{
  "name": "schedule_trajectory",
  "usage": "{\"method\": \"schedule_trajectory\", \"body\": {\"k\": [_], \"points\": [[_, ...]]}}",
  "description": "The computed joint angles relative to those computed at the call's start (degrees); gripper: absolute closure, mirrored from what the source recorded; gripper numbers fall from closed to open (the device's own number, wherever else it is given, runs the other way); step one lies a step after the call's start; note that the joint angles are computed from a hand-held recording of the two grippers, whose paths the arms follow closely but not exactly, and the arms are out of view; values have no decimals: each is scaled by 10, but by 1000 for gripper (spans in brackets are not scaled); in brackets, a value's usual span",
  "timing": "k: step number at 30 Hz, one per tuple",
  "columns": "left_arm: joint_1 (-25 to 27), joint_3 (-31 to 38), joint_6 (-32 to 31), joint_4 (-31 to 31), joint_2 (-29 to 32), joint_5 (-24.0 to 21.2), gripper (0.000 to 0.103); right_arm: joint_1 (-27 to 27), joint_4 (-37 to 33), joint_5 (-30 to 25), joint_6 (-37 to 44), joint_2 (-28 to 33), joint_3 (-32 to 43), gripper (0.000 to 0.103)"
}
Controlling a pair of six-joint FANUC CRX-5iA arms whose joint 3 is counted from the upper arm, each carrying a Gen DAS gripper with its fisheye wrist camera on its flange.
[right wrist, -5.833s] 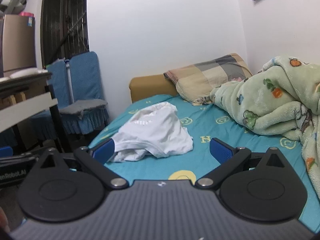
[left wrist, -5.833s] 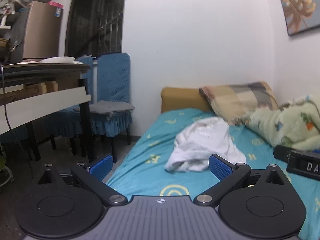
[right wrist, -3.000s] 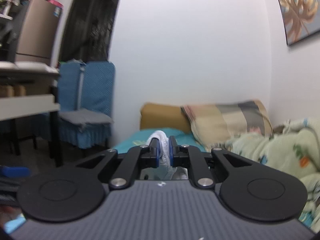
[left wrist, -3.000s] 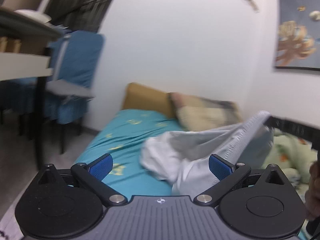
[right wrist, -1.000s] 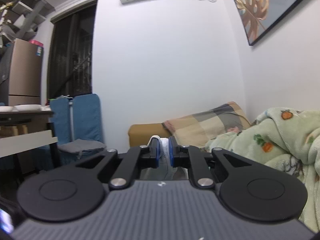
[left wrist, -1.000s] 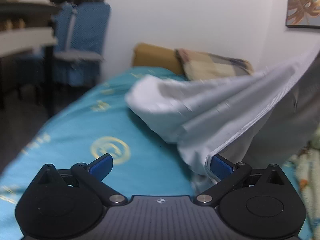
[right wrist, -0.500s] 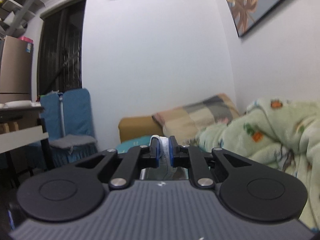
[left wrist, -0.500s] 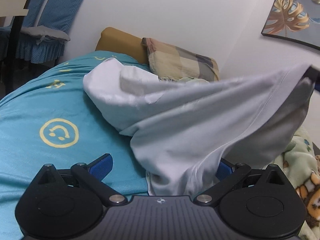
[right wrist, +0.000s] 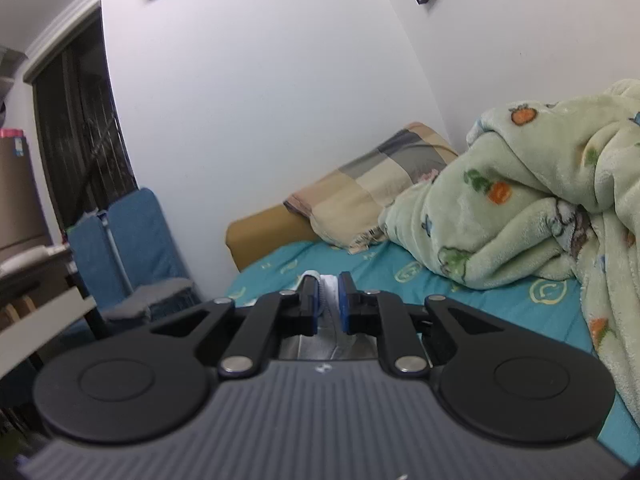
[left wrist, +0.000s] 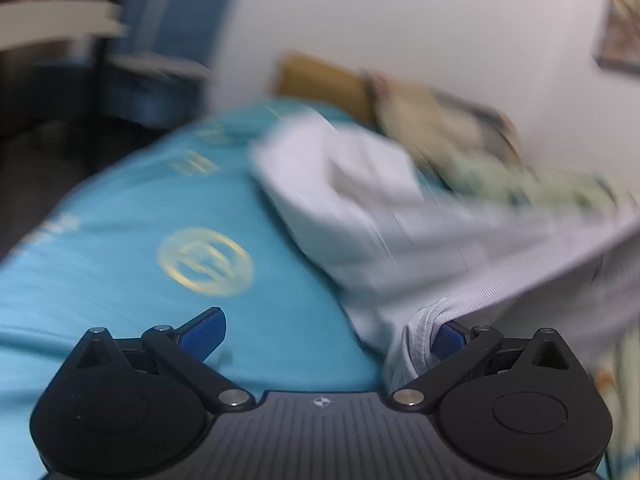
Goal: Fold clothes
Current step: 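Grasp the T-shirt hem with the left gripper while the right gripper holds it up, then lift the T-shirt high with both grippers and shake it out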
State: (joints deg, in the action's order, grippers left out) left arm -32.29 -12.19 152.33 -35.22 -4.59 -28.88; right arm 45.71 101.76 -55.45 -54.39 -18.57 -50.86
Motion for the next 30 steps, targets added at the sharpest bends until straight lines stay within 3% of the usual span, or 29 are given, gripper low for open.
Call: {"method": "schedule_trajectory", "body": {"k": [4,7,9,11,16,18,21,26,30], "points": [[-70,38,163,-192,-17,-96,0,2,-18,4,27,15,8,82],[-120,63,212,-290,-10,-171,0,38,-91,-24,126,43,35,78],[-115,70,208,-285,-9,-178,0,65,-170,-35,213,64,62,65],[-98,72,197,-258,-12,-173,0,82,-248,-35,282,81,87,59],[-50,52,165,-172,-30,-149,0,95,-446,-20,434,115,151,52],[-41,46,154,-157,-35,-145,0,98,-489,-20,471,123,165,51],[-36,39,144,-149,-41,-141,0,112,-482,-58,473,134,170,50],[-40,28,142,-157,-52,-130,0,133,-305,-182,299,126,125,50],[-14,12,125,-117,-75,-104,0,157,-235,-243,259,112,106,49]]}}
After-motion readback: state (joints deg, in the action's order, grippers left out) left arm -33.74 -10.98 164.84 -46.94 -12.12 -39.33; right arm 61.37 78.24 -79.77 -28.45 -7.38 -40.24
